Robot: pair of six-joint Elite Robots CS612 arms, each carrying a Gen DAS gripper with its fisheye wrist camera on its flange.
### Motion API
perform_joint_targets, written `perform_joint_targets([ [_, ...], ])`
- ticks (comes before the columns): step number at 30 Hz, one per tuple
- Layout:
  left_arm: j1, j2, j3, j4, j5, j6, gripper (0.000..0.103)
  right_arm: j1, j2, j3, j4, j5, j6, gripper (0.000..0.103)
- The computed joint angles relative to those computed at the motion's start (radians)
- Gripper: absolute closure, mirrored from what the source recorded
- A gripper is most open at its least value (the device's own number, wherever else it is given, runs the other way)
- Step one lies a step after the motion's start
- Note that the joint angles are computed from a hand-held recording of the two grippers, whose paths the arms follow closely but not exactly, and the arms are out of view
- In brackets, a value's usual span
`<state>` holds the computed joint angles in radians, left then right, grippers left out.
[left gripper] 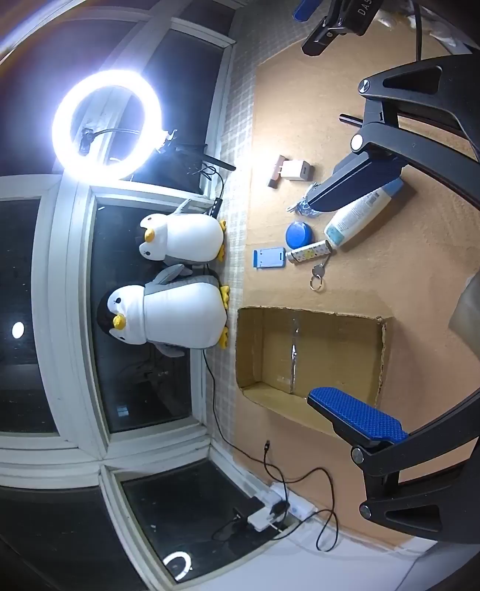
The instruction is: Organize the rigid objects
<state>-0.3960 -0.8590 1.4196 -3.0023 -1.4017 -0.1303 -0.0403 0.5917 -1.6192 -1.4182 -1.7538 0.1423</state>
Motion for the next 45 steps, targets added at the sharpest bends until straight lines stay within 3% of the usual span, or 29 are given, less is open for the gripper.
perform_joint_targets([
  [45, 0.0, 0.003, -0.002, 0.009, 0.001, -0.001, 0.007, 0.0, -0.002, 0.002, 0.025, 0.007, 0.015, 0.0],
])
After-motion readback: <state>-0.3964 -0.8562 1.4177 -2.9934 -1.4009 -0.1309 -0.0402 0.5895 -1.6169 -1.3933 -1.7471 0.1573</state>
